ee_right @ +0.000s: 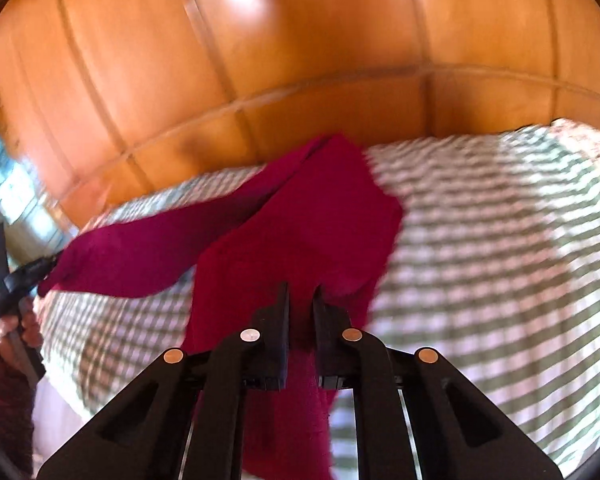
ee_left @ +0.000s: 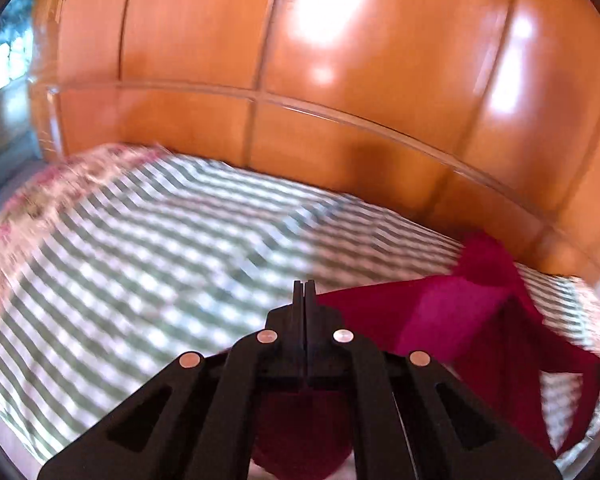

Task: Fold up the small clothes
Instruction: 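Grasp the red sweater with the left tool while the right tool grasps it too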

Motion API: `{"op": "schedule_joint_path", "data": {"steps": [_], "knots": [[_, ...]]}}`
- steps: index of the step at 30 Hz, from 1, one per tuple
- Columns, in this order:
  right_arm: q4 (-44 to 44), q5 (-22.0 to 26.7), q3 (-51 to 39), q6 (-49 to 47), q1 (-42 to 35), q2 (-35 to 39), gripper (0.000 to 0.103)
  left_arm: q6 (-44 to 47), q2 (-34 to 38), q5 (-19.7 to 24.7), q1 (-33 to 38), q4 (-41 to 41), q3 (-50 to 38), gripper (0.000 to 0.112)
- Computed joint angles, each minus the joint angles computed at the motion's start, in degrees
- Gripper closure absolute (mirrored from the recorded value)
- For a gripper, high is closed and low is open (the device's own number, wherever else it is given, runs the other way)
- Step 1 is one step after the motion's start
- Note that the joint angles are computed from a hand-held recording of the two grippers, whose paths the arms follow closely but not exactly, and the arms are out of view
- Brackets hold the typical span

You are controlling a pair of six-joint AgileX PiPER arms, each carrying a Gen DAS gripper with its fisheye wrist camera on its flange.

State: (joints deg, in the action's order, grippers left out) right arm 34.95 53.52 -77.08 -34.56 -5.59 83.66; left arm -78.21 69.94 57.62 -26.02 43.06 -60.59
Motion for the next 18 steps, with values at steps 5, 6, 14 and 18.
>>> {"op": "schedule_joint_path", "data": {"steps": [5,6,14,18], "knots": [[-18.7,-6.4,-14.3,11.6,-0.7,12.2,0.094,6.3,10.2,3.1,9.9,0.2,-10.1,0.112],[-22.7,-6.6,-17.7,14.5,-0.7,15.3,0.094,6.9,12.7,4.6,10.9,1.3,-12.8,0.112],[-41.6,-0.6,-44.3,30.4,-0.4,38.2,0.065,-1.1,16.0,7.9,10.1,7.4,-14.6,0.038],[-33.4,-6.5,-28.4,25.7,-1.3,29.7,0.051,-4.5,8.1,-4.0,5.6,1.4,-2.9,0.06]]}}
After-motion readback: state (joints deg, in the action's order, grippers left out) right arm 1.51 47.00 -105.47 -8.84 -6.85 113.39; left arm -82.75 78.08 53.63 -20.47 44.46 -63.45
